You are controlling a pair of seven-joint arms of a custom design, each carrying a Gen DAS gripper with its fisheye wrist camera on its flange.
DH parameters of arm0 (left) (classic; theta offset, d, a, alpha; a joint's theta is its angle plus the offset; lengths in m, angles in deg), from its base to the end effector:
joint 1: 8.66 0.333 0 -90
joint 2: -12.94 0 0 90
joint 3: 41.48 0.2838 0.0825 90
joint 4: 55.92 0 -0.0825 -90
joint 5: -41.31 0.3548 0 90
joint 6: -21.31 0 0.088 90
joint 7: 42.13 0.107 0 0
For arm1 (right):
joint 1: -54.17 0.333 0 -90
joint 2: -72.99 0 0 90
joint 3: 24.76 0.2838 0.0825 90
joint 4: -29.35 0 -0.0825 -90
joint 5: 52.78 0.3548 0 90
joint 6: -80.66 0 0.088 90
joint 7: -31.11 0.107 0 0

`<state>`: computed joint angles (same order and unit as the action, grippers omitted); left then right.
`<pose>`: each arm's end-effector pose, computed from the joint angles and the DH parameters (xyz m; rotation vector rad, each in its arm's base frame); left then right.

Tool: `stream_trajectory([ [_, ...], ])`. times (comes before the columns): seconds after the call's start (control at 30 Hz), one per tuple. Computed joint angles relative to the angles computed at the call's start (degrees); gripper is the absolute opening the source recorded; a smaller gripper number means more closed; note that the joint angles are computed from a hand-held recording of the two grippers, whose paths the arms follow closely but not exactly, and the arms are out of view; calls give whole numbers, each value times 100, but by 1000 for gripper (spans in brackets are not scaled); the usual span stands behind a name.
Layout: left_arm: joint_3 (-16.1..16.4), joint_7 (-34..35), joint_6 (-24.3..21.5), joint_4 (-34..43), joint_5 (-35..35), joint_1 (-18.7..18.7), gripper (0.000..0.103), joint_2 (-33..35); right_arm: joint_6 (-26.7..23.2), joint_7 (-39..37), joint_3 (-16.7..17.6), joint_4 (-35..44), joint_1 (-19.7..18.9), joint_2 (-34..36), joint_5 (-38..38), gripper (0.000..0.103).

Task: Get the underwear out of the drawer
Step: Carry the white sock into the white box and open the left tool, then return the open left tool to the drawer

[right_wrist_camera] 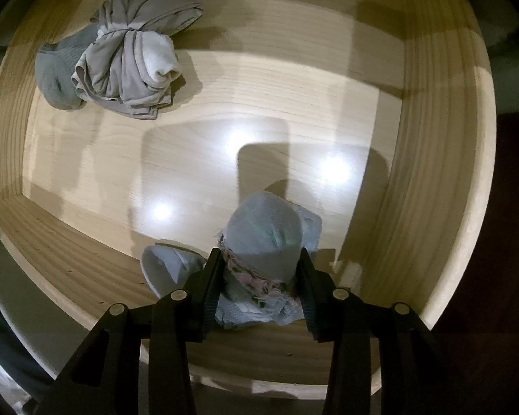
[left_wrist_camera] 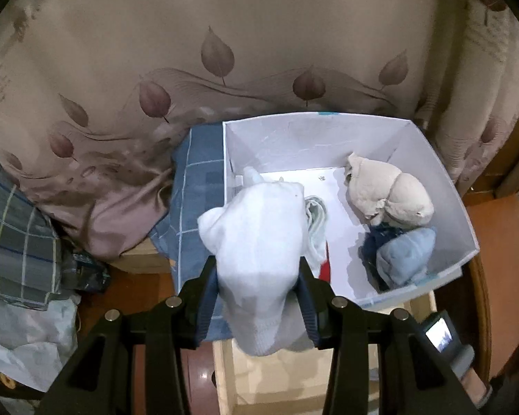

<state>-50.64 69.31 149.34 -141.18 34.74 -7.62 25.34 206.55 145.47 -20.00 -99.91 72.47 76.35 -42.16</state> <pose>0.6282 -0.0822 0.5810 -1.4510 2.3300 -0.6183 0.4494 0.1984 0.3159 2.0159 -2.3204 -0.2787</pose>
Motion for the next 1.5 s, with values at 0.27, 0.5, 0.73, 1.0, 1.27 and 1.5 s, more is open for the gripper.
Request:
stream_trajectory([
  [0.27, -132, -101, 13, 394, -119, -59, 43, 585, -39, -131, -59, -98, -102, -132, 79, 40],
  [0.5, -148, -362, -67, 686, 35, -73, 43, 893, -73, -169, -59, -108, -147, -161, 83, 40],
  [0.73, -162, -450, -97, 722, 193, -107, 47, 920, -91, -173, -59, -82, -154, -139, 70, 42],
  [1.0, -171, -491, -651, 1013, 46, -27, 51, 938, -103, -156, -69, -78, -163, -142, 66, 42],
  [1.27, -130, -55, -720, 446, -254, 164, 51, 313, -155, -69, -91, -92, -207, -183, 55, 45],
  [1.5, 79, 622, -431, -557, -405, 250, 52, -586, -263, 29, -83, -25, -206, -159, -47, 47],
])
